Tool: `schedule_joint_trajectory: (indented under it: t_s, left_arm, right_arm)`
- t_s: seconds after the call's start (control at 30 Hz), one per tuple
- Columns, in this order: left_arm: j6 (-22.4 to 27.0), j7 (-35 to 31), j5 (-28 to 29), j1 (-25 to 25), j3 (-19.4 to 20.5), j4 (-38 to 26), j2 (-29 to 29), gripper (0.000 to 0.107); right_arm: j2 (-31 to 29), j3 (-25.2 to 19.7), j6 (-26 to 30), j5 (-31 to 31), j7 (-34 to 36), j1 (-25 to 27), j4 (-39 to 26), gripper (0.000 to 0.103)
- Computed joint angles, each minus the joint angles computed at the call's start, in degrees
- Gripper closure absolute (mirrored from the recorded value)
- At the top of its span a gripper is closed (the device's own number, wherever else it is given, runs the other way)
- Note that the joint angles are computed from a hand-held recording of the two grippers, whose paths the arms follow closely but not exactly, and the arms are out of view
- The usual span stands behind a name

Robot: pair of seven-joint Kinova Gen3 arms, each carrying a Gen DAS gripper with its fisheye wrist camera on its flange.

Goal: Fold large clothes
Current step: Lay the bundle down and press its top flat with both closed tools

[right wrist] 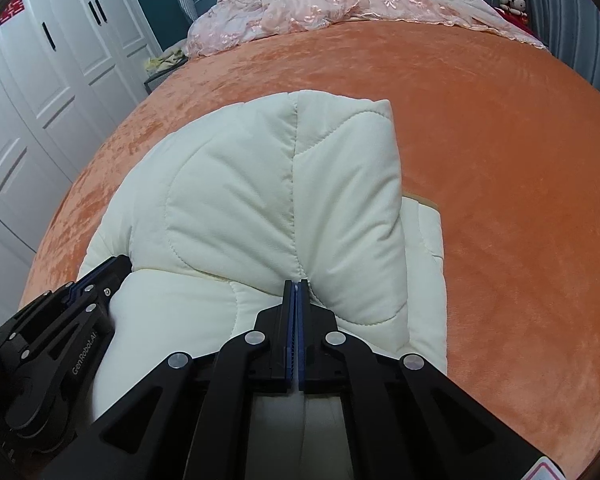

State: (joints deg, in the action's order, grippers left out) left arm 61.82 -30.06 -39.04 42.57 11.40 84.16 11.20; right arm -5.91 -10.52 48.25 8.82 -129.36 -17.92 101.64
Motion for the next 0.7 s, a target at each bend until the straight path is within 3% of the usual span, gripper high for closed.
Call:
schedule_joint_trajectory:
  t_s: [0.17,0.5,0.7]
  left_arm:
    - [-0.2,4.7,-5.1,2.4,-0.4,1.8,0.9,0.103]
    - [-1.5,11.0,-11.2,4.0,-0.3,5.3,0.9,0.104]
    - [-0.4,12.0,-12.8,4.6,0.1,5.5,1.2,0.104]
  right_arm:
    - [-0.9,-1.8,-4.5,4.3,-4.3,0.0,3.6,0.103]
    - [-2.2,-7.6,-7.5,21.1,-20.9,-1.1,8.9,0.103]
    - [-2.7,-7.4,-8.4,23.8,-23.5,-2.0,10.2,0.103]
